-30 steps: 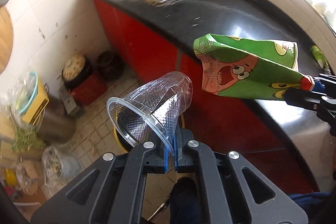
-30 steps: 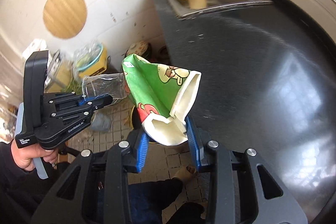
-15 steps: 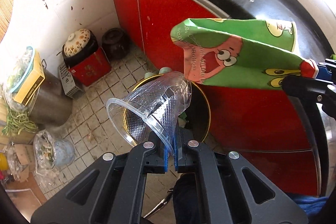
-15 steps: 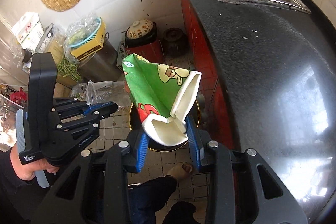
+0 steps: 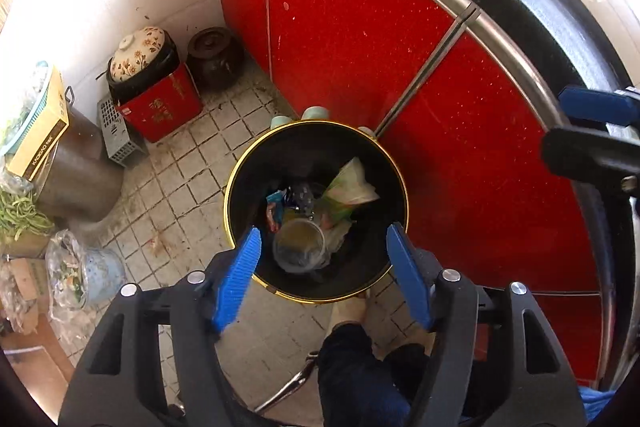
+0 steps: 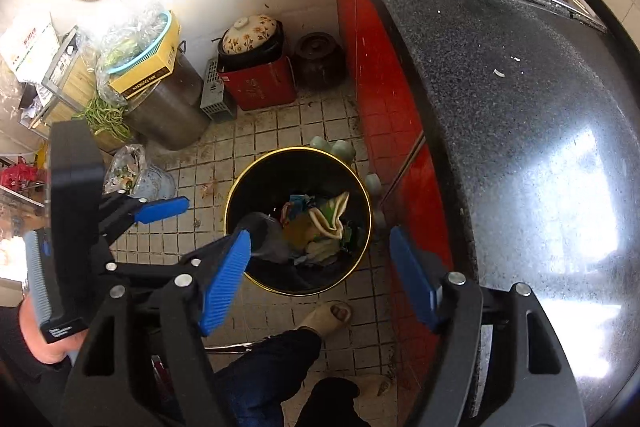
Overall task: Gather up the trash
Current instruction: 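Carry cup and cartoon bag over the bin and open both tools, then swing both tools back over the countertop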
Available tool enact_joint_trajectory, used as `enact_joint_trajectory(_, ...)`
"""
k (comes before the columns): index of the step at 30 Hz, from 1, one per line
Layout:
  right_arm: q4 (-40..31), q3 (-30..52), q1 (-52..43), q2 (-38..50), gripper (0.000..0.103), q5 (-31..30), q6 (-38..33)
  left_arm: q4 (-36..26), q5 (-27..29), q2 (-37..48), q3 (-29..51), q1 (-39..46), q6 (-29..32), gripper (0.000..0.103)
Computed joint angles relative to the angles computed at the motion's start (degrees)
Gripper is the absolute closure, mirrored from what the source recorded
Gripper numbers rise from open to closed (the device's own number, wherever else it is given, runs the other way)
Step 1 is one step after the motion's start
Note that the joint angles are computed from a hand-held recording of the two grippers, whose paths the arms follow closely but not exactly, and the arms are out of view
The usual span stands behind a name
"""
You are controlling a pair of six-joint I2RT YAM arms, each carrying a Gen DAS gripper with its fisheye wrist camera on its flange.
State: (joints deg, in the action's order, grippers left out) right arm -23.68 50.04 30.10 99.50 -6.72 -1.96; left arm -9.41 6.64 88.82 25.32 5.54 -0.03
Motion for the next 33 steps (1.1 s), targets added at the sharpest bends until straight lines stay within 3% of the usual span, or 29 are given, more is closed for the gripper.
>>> enact_joint_trajectory(6,-2.65,-2.24,-2.52,-6.3,0.031,-1.09,-0.25,-0.82,-2.34,-1.86,-0.72,-2.49,-0.15,0.018)
enact_joint_trajectory(9,-5.52,-4.1,-6.59,-13.23,0.026,-2.24,-0.42,-3.69,-3.85,-5.38,-0.53,-4.72,-0.51,0.012)
enact_joint_trajectory(13,-12.04,-6.31,-16.39,-25.87,0.02,-3.74,-3.31,-9.88,-7.47,-12.69,1.18,-12.58,-2.93,0.01)
enact_joint_trajectory(17,-20.41,-6.46,-33.01,-36.63,0.019,-6.18,-11.43,-14.09,-9.35,-16.44,5.25,-22.85,-6.01,0.01)
enact_joint_trajectory(21,-28.92,-2.71,-60.04,-41.45,0.019,-12.83,-23.99,-15.58,-10.37,-13.83,13.67,-36.69,-9.37,0.01)
enact_joint_trajectory(27,-34.14,6.41,-97.68,-34.14,0.019,-22.34,-41.59,-15.61,-10.58,-1.21,33.1,-55.23,-7.88,0.01)
enact_joint_trajectory(33,-36.3,15.18,-119.29,-23.51,0.019,-27.35,-51.56,-20.1,-10.13,13.46,54.81,-66.33,-7.37,0.01)
